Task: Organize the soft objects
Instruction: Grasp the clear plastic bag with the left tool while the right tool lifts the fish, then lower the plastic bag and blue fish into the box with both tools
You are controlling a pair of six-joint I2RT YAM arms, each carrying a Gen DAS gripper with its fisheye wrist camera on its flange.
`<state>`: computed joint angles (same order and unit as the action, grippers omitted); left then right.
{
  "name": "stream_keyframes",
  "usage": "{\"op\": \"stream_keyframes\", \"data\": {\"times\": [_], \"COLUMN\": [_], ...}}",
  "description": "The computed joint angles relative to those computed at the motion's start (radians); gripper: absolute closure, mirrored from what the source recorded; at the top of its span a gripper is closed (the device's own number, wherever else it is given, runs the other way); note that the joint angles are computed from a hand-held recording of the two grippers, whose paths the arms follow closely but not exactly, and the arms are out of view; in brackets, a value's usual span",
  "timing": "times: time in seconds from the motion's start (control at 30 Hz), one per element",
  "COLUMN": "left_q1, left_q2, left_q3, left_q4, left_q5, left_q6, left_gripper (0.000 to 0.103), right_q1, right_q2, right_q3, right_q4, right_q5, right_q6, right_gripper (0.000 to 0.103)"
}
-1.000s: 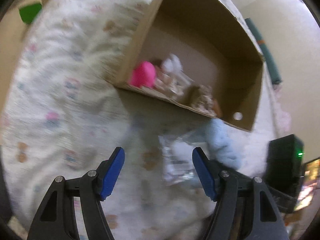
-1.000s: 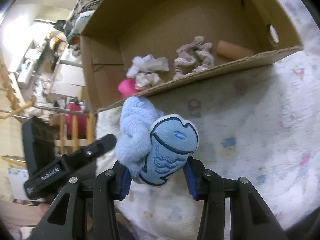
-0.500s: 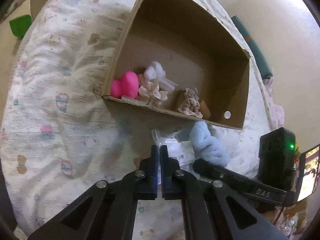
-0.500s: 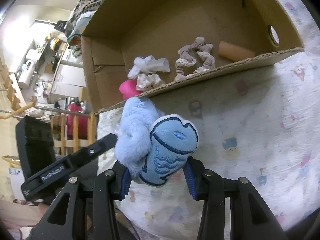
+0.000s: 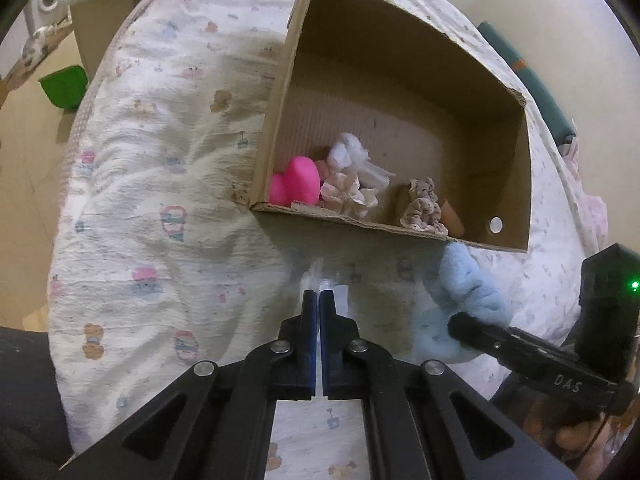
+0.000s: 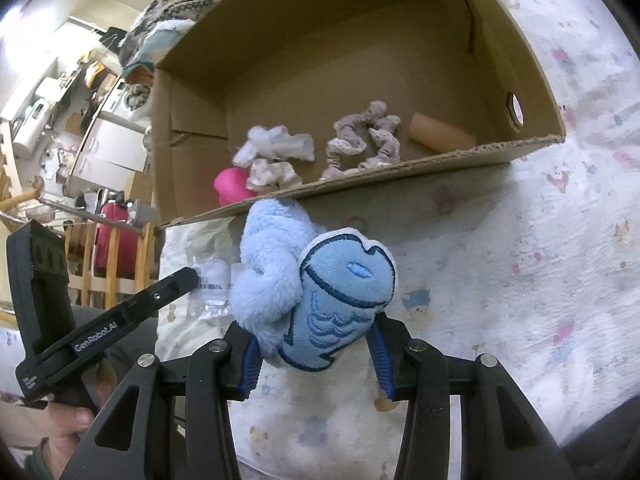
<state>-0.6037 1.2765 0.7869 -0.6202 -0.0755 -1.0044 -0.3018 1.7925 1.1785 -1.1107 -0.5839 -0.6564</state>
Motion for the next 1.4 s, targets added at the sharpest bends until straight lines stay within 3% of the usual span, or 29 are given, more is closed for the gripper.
{"op": "stream_keyframes", "data": {"times": [0.13, 0.33, 0.6, 0.93, 1.4], "left_q1": [-0.061, -0.138, -0.093, -0.022, 0.050], "left_q2": [-0.028, -0.050, -0.001, 0.122, 0.248], "left_q3": [0.047, 0.228, 0.449, 0.533, 0.407], "left_q4": [-0.062, -0.228, -0.314, -0.263, -0.100], "left_q5": [-0.051, -0.215, -0.307, -0.298, -0.267], "left_q6": [-0.020, 0.016, 0.149, 0.270, 0.351], "left_gripper": [0.101, 0.101, 0.101, 0.101, 0.101], "right_q1": [-0.031, -0.090, -0.110, -0.052, 0.007], "right_q2": [-0.028, -0.097, -0.133, -0.122, -0.020], "right_q3": [0.024, 0.097, 0.208, 0.259, 0.187], "right_q4": [-0.065, -0.174, -0.173, -0.049, 0.161], "right_q5": [-0.026, -0.093, -0.161, -0.136, -0.042], "right_q6": [-0.054, -0.147, -0.098, 0.050, 0.129], "right_gripper": [0.055, 0.055, 0.055, 0.055, 0.055]}}
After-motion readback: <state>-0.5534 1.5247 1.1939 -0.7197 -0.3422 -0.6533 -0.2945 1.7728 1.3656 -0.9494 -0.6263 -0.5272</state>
